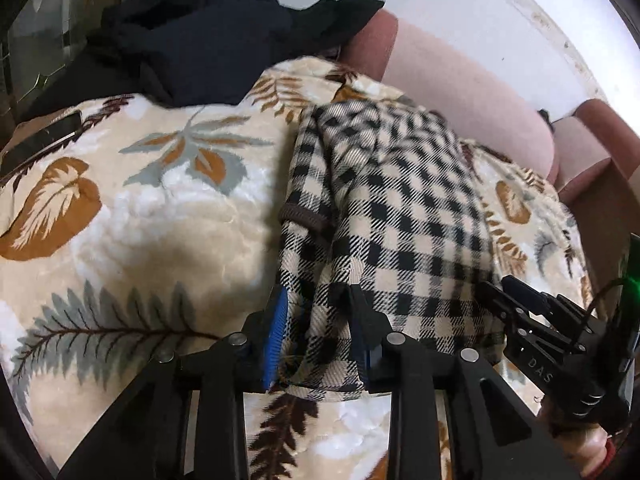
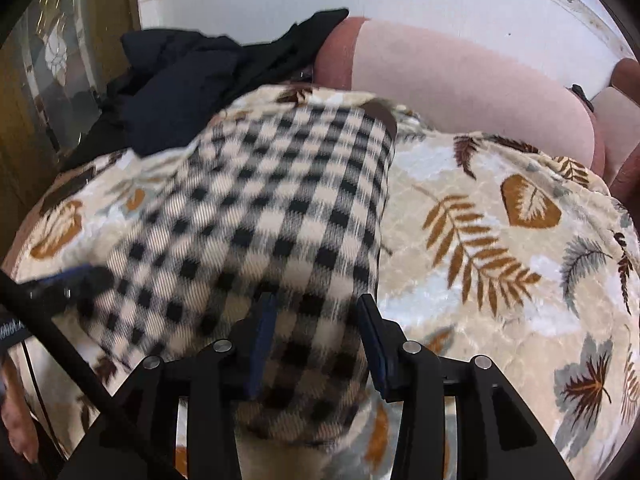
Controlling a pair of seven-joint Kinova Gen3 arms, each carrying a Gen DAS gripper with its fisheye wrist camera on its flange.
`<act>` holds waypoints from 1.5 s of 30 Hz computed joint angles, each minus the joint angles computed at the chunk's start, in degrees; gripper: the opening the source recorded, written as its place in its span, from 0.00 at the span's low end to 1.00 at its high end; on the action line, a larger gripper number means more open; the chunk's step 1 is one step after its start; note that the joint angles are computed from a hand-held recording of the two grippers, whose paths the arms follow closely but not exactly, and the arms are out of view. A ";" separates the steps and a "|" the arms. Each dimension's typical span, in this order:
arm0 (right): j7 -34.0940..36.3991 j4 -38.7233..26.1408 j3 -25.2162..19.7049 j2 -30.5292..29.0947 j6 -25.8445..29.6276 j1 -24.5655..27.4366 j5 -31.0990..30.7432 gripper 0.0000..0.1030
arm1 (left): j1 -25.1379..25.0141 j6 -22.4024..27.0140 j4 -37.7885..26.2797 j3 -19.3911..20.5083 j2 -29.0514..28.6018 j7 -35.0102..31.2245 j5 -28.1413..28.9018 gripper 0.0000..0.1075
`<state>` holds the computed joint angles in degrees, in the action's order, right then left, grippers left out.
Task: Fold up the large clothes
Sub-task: 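Open both tools and release the folded plaid shirt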
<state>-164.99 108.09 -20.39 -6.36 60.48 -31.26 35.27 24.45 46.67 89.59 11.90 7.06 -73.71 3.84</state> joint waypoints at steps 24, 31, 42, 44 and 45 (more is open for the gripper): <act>12.38 -17.86 12.53 15.41 2.13 1.43 -1.73 0.60 | 2.56 2.20 -1.78 -0.06 2.04 2.54 -4.47 0.35; 6.95 -12.77 11.30 11.62 1.91 -2.08 4.86 0.60 | 2.73 2.46 -1.88 -0.27 2.23 3.33 -4.89 0.40; -7.84 4.89 2.46 -2.67 -3.68 -1.49 -0.96 0.69 | 1.02 2.15 -0.45 -0.32 1.48 1.97 -1.76 0.46; -8.89 7.19 1.22 -4.91 -5.43 -0.63 -3.79 0.71 | 1.04 2.00 0.36 -0.30 0.98 2.08 -1.91 0.47; -9.60 8.74 0.65 -6.35 -6.56 -0.24 -5.23 0.71 | 1.09 1.98 0.65 -0.25 0.86 2.15 -2.06 0.47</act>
